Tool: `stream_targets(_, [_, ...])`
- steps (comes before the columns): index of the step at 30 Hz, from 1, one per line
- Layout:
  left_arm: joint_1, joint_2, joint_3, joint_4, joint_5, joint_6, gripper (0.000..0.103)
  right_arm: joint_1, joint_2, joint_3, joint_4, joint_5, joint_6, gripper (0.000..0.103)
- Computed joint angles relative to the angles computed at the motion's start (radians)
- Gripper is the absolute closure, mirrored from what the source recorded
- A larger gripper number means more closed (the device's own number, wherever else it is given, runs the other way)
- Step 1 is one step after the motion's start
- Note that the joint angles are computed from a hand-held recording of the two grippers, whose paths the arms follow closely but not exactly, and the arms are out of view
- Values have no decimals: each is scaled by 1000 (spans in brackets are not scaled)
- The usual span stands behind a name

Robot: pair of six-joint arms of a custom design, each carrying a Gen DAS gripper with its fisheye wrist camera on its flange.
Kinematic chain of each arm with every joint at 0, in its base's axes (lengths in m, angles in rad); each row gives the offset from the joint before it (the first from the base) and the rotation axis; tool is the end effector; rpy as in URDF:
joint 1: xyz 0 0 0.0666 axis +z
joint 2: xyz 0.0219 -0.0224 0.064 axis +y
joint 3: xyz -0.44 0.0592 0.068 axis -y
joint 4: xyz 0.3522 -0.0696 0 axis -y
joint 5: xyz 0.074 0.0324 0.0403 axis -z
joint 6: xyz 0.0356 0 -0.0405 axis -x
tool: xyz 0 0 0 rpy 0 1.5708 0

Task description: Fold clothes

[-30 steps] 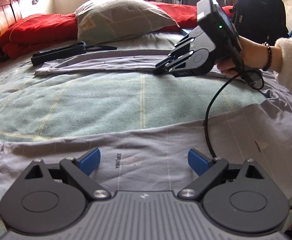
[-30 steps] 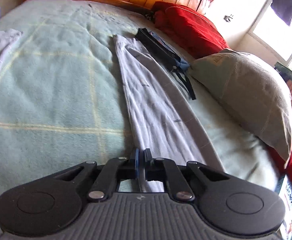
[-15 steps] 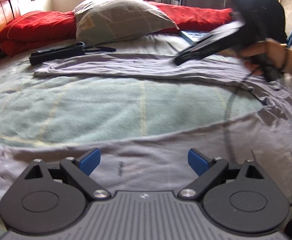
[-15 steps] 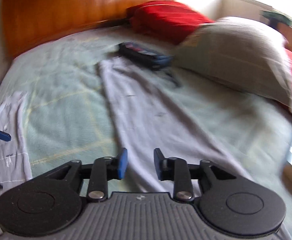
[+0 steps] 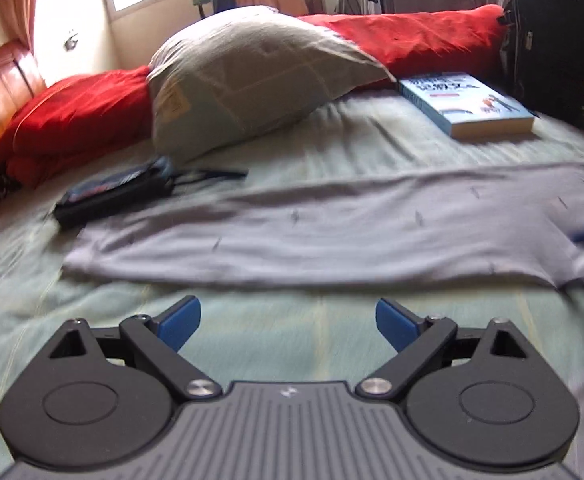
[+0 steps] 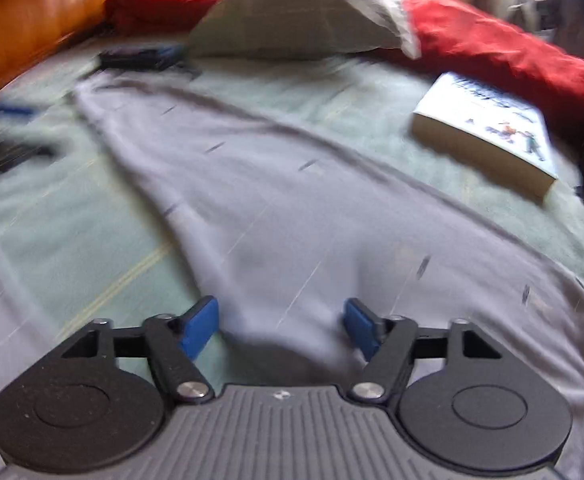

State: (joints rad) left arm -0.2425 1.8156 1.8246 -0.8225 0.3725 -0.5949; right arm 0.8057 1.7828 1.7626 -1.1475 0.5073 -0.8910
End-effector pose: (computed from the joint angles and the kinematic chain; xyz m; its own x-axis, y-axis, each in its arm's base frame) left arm 0.5988 -0.1619 0.4662 -0.3229 0.6176 -0.7172 0.7816 0.6013 0.1659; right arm 0.4104 0.4019 0.4426 -0.7882 0.1606 -0.5941 0.1821 0.9830 0.0241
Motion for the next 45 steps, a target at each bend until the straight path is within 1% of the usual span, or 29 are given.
stream_targets(1, [-22,13,14,-4,-4,6,9,4,-16,-9,15,6,5,22])
stream_targets(2, [-45,22,17,7,-13,10,9,9,-32,-21,25,50,-10,16])
stream_targets(3, [-69,28,12,32,-25,14,9,14,-47,-32,32,96,-26,4])
stream_targets(4, [-92,33,4,59,-36,12,9,14,-57,-41,24,154,-60,0])
stream_targets(5, [-113,38,-7,88,-45,5,9,8,-69,-59,20,199,-108,0])
stream_targets(6, [-131,49,-5,93,-53,2,9,-8,-79,-80,20,197,-161,0])
stream_targets(7, [-145,65,8,76,-59,3,9,-25,-88,-101,23,190,-211,0])
stream_targets(8, [-148,80,25,49,-53,19,9,-45,-93,-127,38,165,-245,0])
stream_targets(10, [-135,109,69,-26,-17,79,9,-65,-87,-160,30,135,-322,0])
stream_targets(11, [-129,125,92,-64,1,108,8,-65,-86,-180,48,139,-324,0])
stream_targets(12, [-117,141,121,-119,27,136,8,-54,-79,-184,48,169,-310,0])
stream_targets(13, [-102,150,146,-172,52,143,7,-43,-72,-188,49,199,-296,0])
stream_targets(15, [-79,150,174,-239,72,115,7,-29,-52,-182,36,245,-280,0])
stream_targets(17, [-72,148,205,-269,67,77,8,-17,-48,-186,38,271,-276,0])
stream_targets(18, [-72,152,220,-256,76,80,8,-15,-60,-199,58,266,-267,0])
stream_targets(19, [-76,165,244,-235,76,100,7,-13,-73,-210,77,258,-258,0])
stream_targets(21, [-88,213,320,-208,52,157,7,-14,-100,-228,121,215,-237,0])
stream_targets(22, [-95,247,367,-219,30,184,7,-15,-113,-237,147,194,-228,0])
stream_targets(25, [-110,340,493,-294,-41,261,8,-11,-134,-256,203,149,-210,0])
stream_targets(26, [-108,341,475,-285,-47,268,7,-10,-130,-250,193,143,-210,0])
stream_targets(27, [-104,315,410,-225,-40,263,7,-7,-122,-240,175,145,-205,0])
stream_targets(28, [-101,291,359,-184,-37,250,7,-5,-114,-229,157,147,-199,0])
stream_targets(29, [-98,279,345,-189,-40,241,7,-2,-107,-218,139,149,-194,0])
stream_targets(32, [-86,261,344,-251,-49,227,7,5,-91,-193,98,159,-191,0])
stream_targets(34, [-81,249,354,-288,-77,213,7,5,-92,-193,96,158,-194,0])
stream_targets(36, [-80,229,337,-264,-107,212,7,5,-97,-198,104,156,-201,0])
stream_targets(38, [-83,225,341,-243,-111,233,7,5,-101,-202,112,153,-205,0])
stream_targets(40, [-87,246,377,-263,-92,270,7,5,-103,-205,118,153,-208,0])
stream_targets(45, [-100,294,418,-294,-64,310,7,7,-104,-210,126,156,-208,0])
